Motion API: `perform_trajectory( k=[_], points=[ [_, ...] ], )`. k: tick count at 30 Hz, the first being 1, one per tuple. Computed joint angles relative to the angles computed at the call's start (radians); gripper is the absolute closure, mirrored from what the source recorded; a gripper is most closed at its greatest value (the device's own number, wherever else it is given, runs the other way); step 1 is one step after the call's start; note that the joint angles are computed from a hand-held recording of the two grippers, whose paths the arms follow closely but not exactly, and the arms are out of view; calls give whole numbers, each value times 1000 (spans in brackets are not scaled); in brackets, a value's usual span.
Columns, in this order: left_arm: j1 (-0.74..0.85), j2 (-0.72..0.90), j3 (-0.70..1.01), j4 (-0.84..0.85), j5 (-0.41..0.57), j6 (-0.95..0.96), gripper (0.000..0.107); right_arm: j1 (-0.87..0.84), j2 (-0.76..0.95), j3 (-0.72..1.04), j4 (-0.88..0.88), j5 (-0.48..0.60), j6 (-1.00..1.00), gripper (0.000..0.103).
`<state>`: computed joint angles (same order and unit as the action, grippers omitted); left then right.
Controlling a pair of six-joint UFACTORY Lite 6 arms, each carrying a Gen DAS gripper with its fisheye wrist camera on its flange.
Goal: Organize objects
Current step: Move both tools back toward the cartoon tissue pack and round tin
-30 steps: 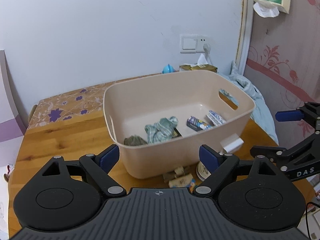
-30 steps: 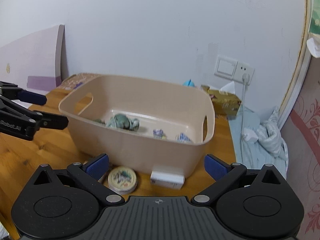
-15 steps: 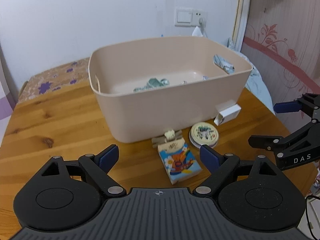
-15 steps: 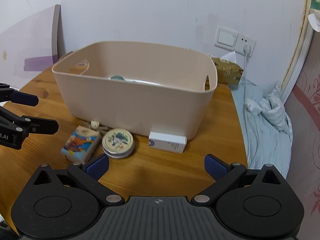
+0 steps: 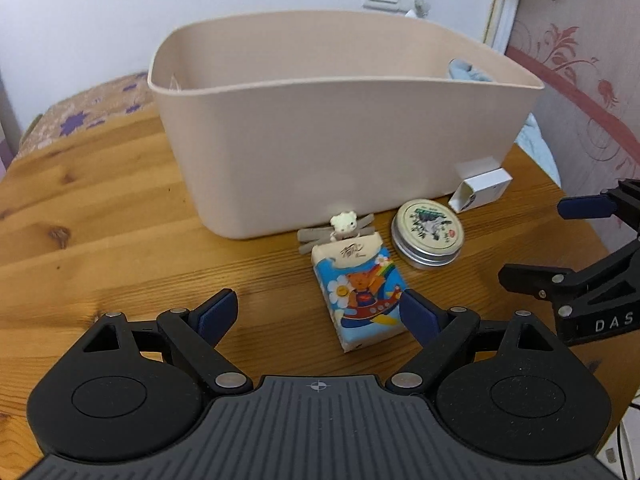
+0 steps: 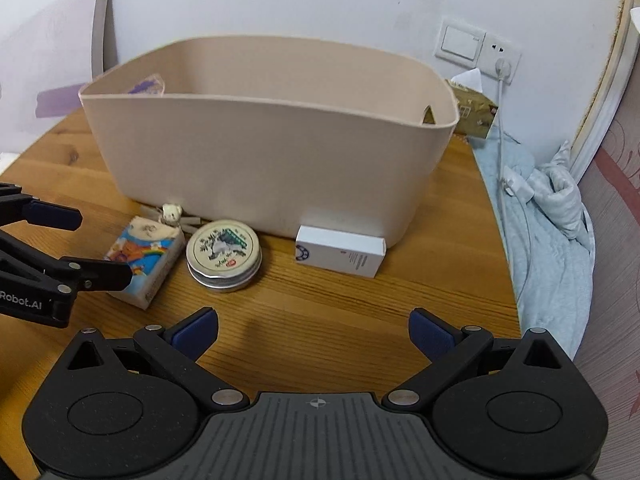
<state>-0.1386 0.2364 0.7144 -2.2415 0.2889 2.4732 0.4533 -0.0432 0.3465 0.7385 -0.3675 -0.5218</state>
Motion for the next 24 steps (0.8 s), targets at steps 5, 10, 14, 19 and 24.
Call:
perform_trajectory(
  k=[5, 10, 14, 19, 24],
  points=[
    [0, 36, 22, -93, 17, 72, 15, 3, 84, 46, -57, -11, 68, 0],
    [33, 54, 46, 111, 46, -140, 15, 4, 164, 99, -103, -16, 118, 0],
    [29, 75, 59, 133, 52, -162, 15, 10, 206, 132, -105, -20, 116, 0],
    [39, 112, 99, 239, 72, -297, 15, -2, 247, 154, -170, -25, 172, 0],
    [23, 122, 121, 275, 70, -328, 15, -5, 276, 178, -191, -30, 189, 0]
  ],
)
